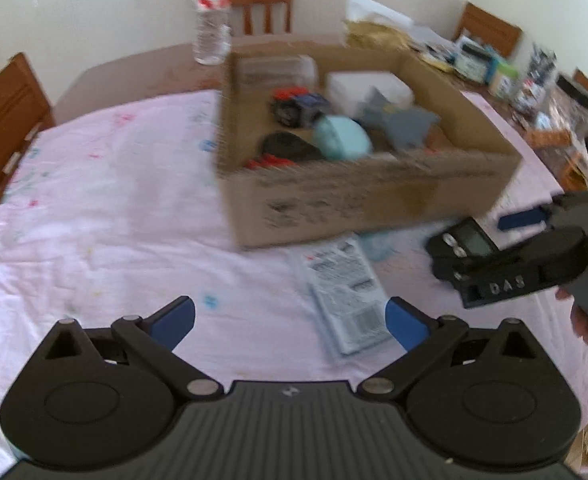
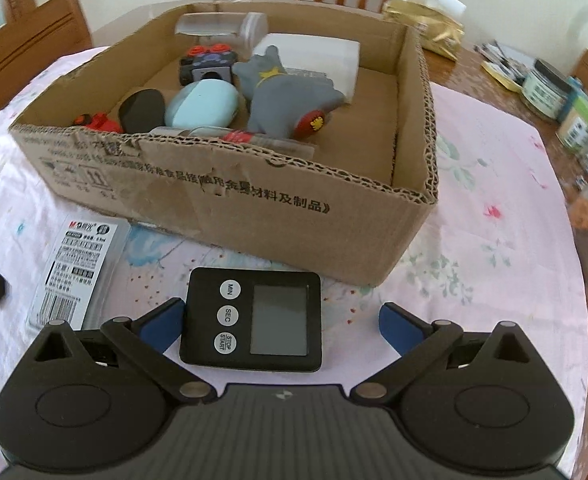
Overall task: Organize rigid objects
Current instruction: 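Grasp the white card package with the left gripper while the right grasps the black timer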
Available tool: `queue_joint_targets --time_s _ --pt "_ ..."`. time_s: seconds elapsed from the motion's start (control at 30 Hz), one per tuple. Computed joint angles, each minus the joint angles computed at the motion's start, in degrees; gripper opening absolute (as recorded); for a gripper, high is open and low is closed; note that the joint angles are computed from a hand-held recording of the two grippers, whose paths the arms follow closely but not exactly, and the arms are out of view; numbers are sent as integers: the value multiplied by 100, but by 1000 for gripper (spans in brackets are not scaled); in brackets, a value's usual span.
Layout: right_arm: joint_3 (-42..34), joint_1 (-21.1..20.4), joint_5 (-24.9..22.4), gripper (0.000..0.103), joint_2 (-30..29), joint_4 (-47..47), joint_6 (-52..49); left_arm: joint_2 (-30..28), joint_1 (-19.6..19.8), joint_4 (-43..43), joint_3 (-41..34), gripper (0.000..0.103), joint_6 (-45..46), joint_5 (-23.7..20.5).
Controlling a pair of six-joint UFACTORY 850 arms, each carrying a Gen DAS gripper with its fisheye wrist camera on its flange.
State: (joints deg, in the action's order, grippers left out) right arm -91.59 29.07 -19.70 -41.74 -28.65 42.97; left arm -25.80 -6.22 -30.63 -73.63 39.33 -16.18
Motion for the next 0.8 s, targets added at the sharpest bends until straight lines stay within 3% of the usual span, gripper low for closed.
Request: queue_joint_targets --time_s 0.23,0.4,0.8 --pt "253 -85 293 103 150 310 -645 -199 -321 1173 12 101 -1231 164" --pt "306 -104 357 103 183 423 -849 -337 -404 1517 -31 102 -1844 320" --pt "450 -87 504 103 248 -73 -329 -127 -84 2229 247 103 -2746 326"
